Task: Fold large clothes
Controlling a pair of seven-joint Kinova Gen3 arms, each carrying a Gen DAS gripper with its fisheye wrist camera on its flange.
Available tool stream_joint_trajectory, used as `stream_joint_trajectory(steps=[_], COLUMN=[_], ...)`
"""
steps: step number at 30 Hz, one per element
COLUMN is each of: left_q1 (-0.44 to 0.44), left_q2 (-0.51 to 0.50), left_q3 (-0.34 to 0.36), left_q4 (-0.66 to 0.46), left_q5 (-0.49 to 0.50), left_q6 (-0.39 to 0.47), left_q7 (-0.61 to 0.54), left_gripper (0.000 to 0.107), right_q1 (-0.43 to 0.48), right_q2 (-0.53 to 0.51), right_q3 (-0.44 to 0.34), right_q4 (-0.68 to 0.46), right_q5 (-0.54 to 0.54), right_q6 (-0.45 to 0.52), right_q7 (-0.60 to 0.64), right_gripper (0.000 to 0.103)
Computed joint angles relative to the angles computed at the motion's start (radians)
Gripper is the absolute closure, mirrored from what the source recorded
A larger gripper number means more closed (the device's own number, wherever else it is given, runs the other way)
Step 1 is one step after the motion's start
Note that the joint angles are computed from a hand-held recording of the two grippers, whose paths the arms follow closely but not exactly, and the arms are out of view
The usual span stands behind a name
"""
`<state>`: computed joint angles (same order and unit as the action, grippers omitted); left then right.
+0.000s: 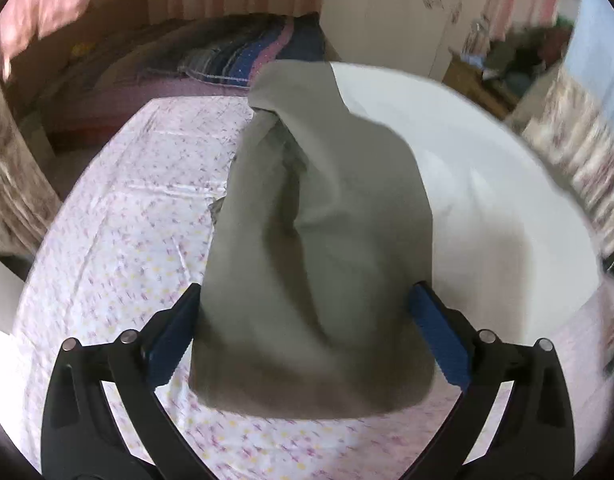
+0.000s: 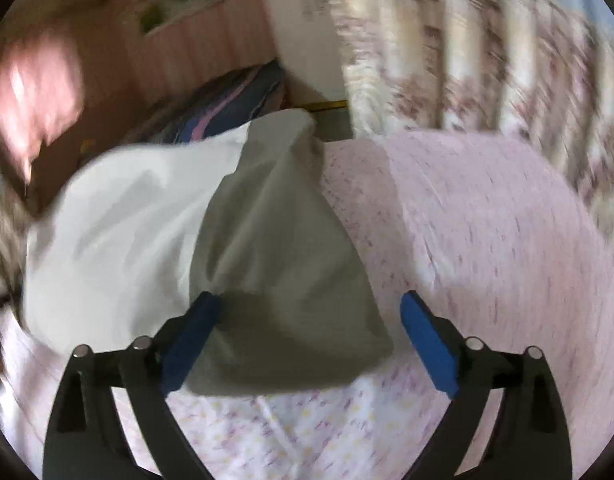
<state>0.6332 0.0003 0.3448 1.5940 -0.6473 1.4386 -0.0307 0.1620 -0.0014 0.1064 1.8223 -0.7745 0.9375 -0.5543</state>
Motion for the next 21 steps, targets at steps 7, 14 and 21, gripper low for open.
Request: stream_joint_trajectory(steps=[7,14,21], left_q1=[-0.019,-0.001,0.007], left_q2=[0.01,-0.002,0.045], left_q3=[-0.028,-0.027,-0.007], left_q4=[0.013,0.008,-0.097], left_q5=[0.03,0.008,0.028], left_q6=[-0.044,-0.033,0.063], left_q7=[-0.173,-0.17,-0.219], left_gripper=[0.014,0.065,0.093], right_q1=[0.038,0.01,-0.064], right_q2=[0.13,0.046,-0.091], right_q3=[-0.052,-0.06,-0.003], right_q4=[-0.165,-0.031,0.001], right_q5=[0.058,0.013,0.086], right_q6=[0.201,0.108,0.112], right_q7=[-0.045,0.007,0.021], right_gripper=[0.018,0.066,0.089])
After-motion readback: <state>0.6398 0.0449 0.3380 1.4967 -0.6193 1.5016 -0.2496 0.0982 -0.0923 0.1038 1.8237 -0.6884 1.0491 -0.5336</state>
